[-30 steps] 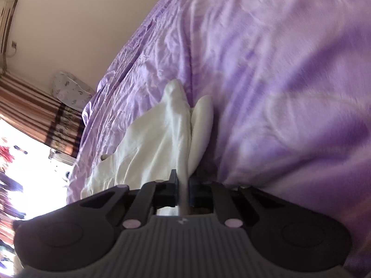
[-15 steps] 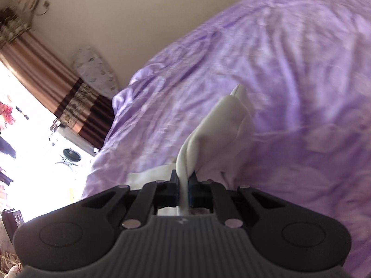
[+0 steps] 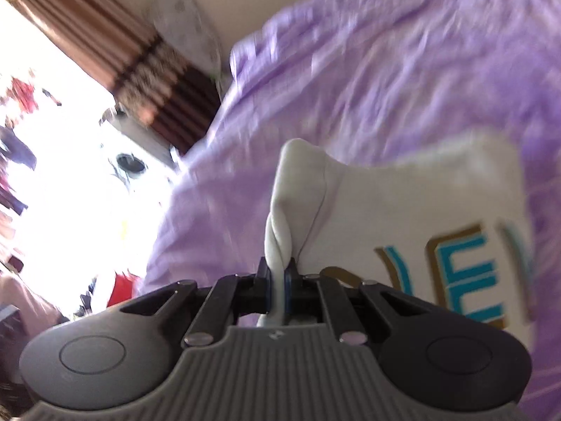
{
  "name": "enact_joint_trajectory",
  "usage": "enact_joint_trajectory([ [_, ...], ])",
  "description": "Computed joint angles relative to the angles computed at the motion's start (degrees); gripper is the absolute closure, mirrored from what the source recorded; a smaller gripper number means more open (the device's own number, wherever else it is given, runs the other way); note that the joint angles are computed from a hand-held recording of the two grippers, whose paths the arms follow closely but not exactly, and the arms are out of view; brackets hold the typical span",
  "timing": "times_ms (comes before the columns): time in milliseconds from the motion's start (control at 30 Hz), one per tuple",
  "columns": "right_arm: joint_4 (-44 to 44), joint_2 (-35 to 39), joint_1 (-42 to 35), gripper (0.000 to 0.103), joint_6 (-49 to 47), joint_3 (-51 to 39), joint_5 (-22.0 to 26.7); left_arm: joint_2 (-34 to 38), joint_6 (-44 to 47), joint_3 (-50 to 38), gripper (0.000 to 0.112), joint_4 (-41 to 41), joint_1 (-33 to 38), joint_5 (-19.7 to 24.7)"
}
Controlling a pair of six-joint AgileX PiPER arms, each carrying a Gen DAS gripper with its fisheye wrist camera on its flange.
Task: Fold small clothes
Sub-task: 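Fold the held edge over onto the bundle with the right tool, release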
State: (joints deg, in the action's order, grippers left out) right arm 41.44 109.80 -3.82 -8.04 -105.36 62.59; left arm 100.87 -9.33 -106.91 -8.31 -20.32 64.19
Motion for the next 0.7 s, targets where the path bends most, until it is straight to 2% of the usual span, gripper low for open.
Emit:
enact_joint_trajectory([
  [133, -2.9, 1.1, 4.5, 0.1, 1.1, 4.2, -2.8, -1.0, 2.8, 3.6, 0.091, -2.3, 1.9, -1.5],
  [267, -3.7, 0.4, 4.6, 0.1, 2.7, 4.2, -3.6, -1.5, 3.7, 4.8, 0.091, -3.7, 2.7, -2.7],
  [367, -2.5, -2.6, 3.9, 0.1, 1.7, 5.3, -6.5, -1.9, 4.0, 4.9, 0.091, -4.5, 2.7, -3.0],
  [433, -3.2, -2.4, 4.7, 0.1, 1.6, 3.2, -5.7, -1.6, 3.5, 4.0, 0.091, -4.1, 2.2, -2.4],
  [533, -9.2, 0.7, 7.9, 0.1, 5.7, -0.6, -3.4, -1.7, 2.5, 3.1, 0.091, -3.2, 1.3, -1.1],
  [600, -11.1, 1.2, 9.1, 0.1, 7.0, 1.3, -4.9, -2.3, 2.4, 3.1, 0.091, -3.1, 0.9, -0.4],
  [700, -9.8, 0.5, 9.3, 0.09, 6.3, 3.1, -5.1, -3.3, 1.9, 2.7, 0.089, -3.9, 0.9, 1.0],
])
